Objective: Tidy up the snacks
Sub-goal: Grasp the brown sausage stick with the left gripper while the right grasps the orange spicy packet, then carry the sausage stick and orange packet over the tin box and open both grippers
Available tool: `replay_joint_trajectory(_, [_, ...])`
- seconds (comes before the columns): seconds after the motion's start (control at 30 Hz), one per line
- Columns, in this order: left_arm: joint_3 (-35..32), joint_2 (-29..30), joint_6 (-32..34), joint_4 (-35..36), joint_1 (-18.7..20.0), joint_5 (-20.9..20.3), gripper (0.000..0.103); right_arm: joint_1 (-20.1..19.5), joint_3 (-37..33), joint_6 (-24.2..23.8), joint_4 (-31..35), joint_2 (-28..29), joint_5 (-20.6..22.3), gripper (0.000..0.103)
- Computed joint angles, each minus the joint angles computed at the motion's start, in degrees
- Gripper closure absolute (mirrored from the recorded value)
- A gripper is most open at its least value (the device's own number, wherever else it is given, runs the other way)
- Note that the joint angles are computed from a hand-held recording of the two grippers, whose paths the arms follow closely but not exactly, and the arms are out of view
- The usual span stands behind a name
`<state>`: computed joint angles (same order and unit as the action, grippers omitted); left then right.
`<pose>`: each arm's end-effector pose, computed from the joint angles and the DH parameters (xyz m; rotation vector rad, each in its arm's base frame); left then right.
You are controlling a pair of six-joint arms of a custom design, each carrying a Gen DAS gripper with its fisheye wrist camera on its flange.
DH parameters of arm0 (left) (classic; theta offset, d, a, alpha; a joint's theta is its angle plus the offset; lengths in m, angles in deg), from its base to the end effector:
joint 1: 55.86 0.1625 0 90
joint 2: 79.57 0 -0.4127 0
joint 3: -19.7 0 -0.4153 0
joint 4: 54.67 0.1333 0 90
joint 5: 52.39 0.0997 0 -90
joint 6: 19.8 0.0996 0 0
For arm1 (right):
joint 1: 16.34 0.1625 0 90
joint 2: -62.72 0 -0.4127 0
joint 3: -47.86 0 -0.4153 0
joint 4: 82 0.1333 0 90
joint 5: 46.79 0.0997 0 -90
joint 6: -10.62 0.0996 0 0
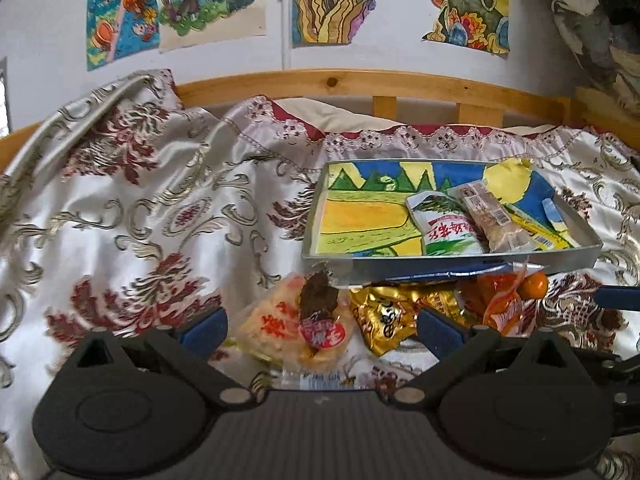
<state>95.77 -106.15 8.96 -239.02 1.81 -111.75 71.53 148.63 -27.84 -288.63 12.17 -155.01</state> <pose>-0.2562 -0.7490 0.0410 1.0062 2.2502 -1.0314 0.0778 -0.6579 0.2155 0.4623 -2.1429 1.2171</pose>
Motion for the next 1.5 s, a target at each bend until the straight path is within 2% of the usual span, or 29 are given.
replay_joint_trajectory(0.2, [-4.0, 1.5, -2.2, 4.6, 1.4, -4.1, 0.010, -1.4, -3.7, -3.1, 5.9, 0.7, 4.3, 0.001])
replay_joint_trajectory(0.33, [-5.8, 2.5, -2.0, 6.9, 1.3, -3.0, 0.014, -1.4, -6.7, -4.3, 8.3, 2.5, 3.6, 0.002])
replay_joint_trajectory(0.47, [-7.1, 3.2, -2.2, 9.1, 1.3, -1.1, 0.024, -1.2, -9.8, -3.7, 10.5, 4.3, 1.5, 0.005])
replay_joint_trajectory(0.53, [-7.3, 3.5, -1.6, 8.9, 1.2, -0.2, 0.031, -1.5, -10.4, -2.4, 11.6, 4.5, 2.1, 0.008])
replay_joint_trajectory(0.63, [-7.7, 3.4, -3.8, 9.4, 1.3, 0.2, 0.044, -1.8, -10.7, -1.3, 12.7, 4.7, 2.6, 0.019])
replay_joint_trajectory(0.7, [-7.8, 3.2, -5.4, 9.8, 1.3, 0.8, 0.051, -1.8, -10.6, -0.8, 12.7, 4.9, 2.5, 0.032])
replay_joint_trajectory(0.87, [-8.0, 2.9, -6.8, 12.0, 1.2, 1.3, 0.061, -1.5, -10.7, -1.2, 10.4, 5.7, 0.8, 0.052])
replay_joint_trajectory(1.0, [-7.2, 2.6, -7.9, 11.9, 1.0, 1.6, 0.065, -1.5, -10.2, -1.4, 9.2, 5.5, 1.0, 0.060])
replay_joint_trajectory(1.07, [-6.7, 2.3, -8.1, 11.9, 0.8, 2.1, 0.068, -1.4, -9.7, -1.4, 8.7, 5.4, 1.0, 0.061])
replay_joint_trajectory(1.2, [-6.1, 1.8, -9.2, 12.5, 0.6, 2.4, 0.067, -1.0, -9.7, -3.1, 8.5, 5.5, 0.4, 0.060])
replay_joint_trajectory(1.23, [-6.1, 1.9, -8.7, 11.9, 0.5, 2.8, 0.066, -0.9, -10.2, -3.2, 9.1, 5.7, 0.1, 0.057])
replay_joint_trajectory(1.3, [-6.1, 2.1, -7.5, 11.7, 0.4, 3.0, 0.059, -1.0, -11.3, -3.1, 10.2, 6.0, 0.1, 0.033])
replay_joint_trajectory(1.4, [-6.1, 2.7, -5.6, 10.6, 0.1, 4.1, 0.044, -1.1, -13.3, -2.9, 12.5, 6.6, 0.3, 0.024])
replay_joint_trajectory(1.47, [-6.2, 3.1, -4.0, 10.1, -0.1, 5.0, 0.044, -1.2, -14.5, -1.2, 15.9, 6.6, 0.4, 0.025])
replay_joint_trajectory(1.5, [-6.2, 3.3, -3.3, 9.7, -0.2, 5.4, 0.044, -1.5, -14.4, -0.2, 16.9, 6.4, 1.3, 0.033])
